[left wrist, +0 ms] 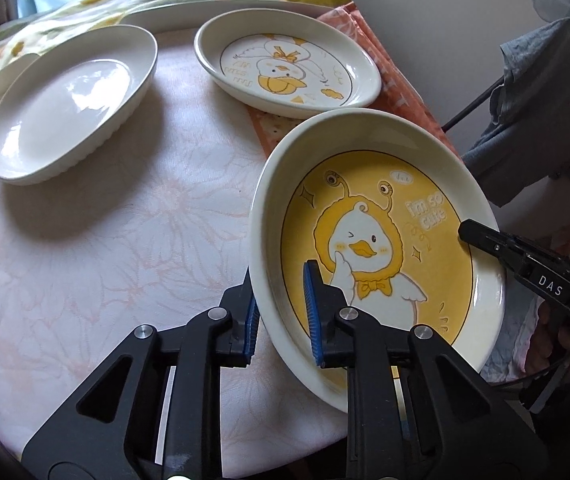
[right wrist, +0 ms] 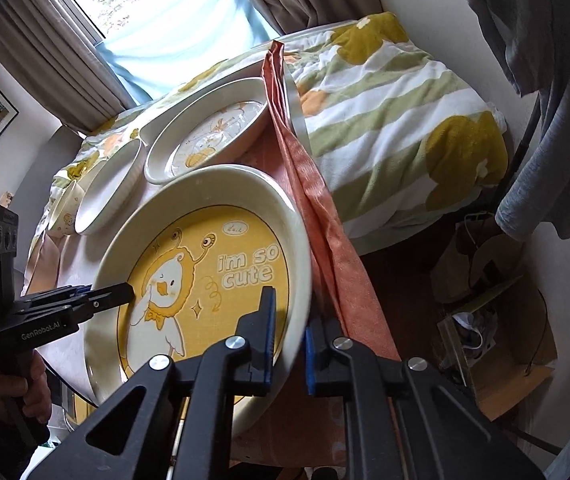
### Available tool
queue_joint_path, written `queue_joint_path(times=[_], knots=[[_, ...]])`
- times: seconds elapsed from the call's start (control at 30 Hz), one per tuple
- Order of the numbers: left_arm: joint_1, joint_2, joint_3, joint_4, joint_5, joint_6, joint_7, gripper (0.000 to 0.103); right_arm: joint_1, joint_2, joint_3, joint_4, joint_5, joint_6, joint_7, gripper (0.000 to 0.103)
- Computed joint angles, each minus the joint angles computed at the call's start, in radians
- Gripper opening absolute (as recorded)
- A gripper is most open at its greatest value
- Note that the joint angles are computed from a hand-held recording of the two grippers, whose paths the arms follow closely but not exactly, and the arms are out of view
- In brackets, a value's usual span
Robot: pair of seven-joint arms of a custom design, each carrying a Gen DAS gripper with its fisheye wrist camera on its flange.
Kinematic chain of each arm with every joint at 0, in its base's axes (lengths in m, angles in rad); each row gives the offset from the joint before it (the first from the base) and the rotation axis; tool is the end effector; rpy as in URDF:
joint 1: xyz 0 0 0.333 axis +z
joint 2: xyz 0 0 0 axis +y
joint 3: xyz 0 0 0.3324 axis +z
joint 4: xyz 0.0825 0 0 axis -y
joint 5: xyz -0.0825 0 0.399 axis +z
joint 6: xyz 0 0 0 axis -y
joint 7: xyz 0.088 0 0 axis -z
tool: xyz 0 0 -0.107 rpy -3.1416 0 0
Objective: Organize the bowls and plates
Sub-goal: 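Carry the yellow duck plate beside the pink basin, lower it, open both tools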
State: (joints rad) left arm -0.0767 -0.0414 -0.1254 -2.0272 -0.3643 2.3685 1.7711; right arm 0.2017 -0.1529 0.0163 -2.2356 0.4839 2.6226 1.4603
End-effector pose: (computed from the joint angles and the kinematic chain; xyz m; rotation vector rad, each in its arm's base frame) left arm 0.5760 -0.1232 0.5172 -1.9084 2.3111 -0.7277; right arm 0.5377 0.1083 0.5017 -1.7550 1.8047 -0.1257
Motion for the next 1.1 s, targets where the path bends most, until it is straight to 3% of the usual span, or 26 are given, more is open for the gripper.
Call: queue_joint_path(times=[0.23,0.63,0.9,1.1], knots=[[0.006,-0.075,0.02,-0.029,-0.004,0.011,-0.022,0.017,0.011,-0.02,0.009,0.025,-0.015,-0.004,-0.022,0.012],[0.055,-0.279,0.123,-0.117,0.097,-0.035,-0.117,0.017,0.085,0.026,0.054,0.198,-0.013,-0.126,-0.062,0.012],[0.123,-0.324,0.215,-0.176,0.118,-0.064,-0.049,0.017,0.163,0.136,0.112,0.297,-0.041,-0.127,0.0,0.012],[0.177,-0.299,0.272,-0.212,0.082,-0.057,0.067,0.017,0.228,0.237,0.142,0.36,-0.107,-0.097,0.102,0.012]])
